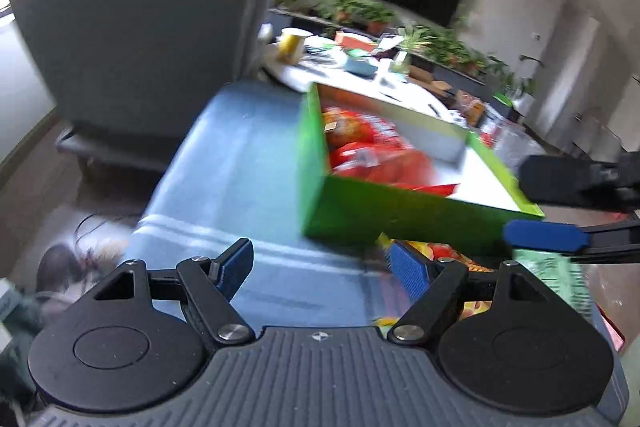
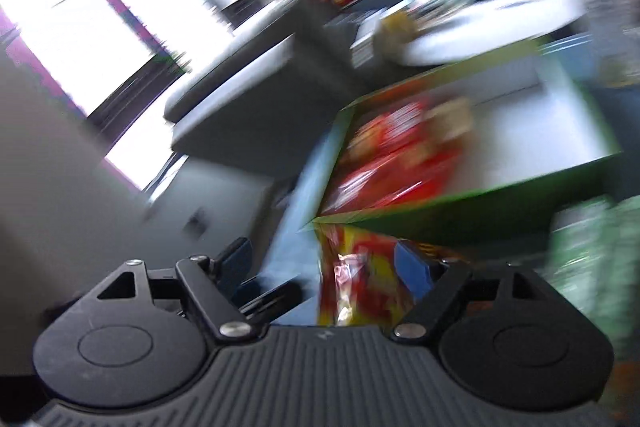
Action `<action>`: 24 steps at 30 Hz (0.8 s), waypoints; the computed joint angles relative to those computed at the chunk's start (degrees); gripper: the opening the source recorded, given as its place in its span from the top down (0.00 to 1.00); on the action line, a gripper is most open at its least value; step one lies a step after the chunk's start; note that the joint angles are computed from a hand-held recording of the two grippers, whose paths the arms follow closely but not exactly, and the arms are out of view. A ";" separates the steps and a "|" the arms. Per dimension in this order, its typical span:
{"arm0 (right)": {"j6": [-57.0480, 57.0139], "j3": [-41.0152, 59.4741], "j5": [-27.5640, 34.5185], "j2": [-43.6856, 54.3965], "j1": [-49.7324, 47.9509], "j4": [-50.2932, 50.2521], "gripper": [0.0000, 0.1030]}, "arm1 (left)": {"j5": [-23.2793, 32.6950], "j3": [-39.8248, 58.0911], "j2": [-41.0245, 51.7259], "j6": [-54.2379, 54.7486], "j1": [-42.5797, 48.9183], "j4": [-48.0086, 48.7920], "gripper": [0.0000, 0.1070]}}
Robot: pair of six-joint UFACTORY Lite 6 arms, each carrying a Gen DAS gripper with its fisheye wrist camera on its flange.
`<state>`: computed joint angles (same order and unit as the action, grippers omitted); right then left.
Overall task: Organize snacks
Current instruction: 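Move the right tool back toward the remaining snacks beside the box, then grasp the red-yellow snack bag with the right gripper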
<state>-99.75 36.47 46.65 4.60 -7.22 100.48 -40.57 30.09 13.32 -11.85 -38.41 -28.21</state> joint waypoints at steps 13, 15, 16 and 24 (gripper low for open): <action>-2.10 2.10 -10.68 5.23 0.05 6.28 0.27 | 0.06 -3.12 -3.04 -8.97 -0.42 12.78 0.28; -0.63 4.33 -12.18 8.11 1.35 5.94 0.24 | 1.53 -0.86 -1.29 -9.01 -2.25 13.44 0.28; -0.16 5.19 -12.43 9.38 1.45 5.42 0.23 | 2.14 0.28 -0.34 -8.66 -2.94 13.70 0.28; 1.94 8.98 -16.12 12.21 4.35 0.92 0.06 | 4.77 5.50 5.43 -2.75 -5.27 8.94 0.28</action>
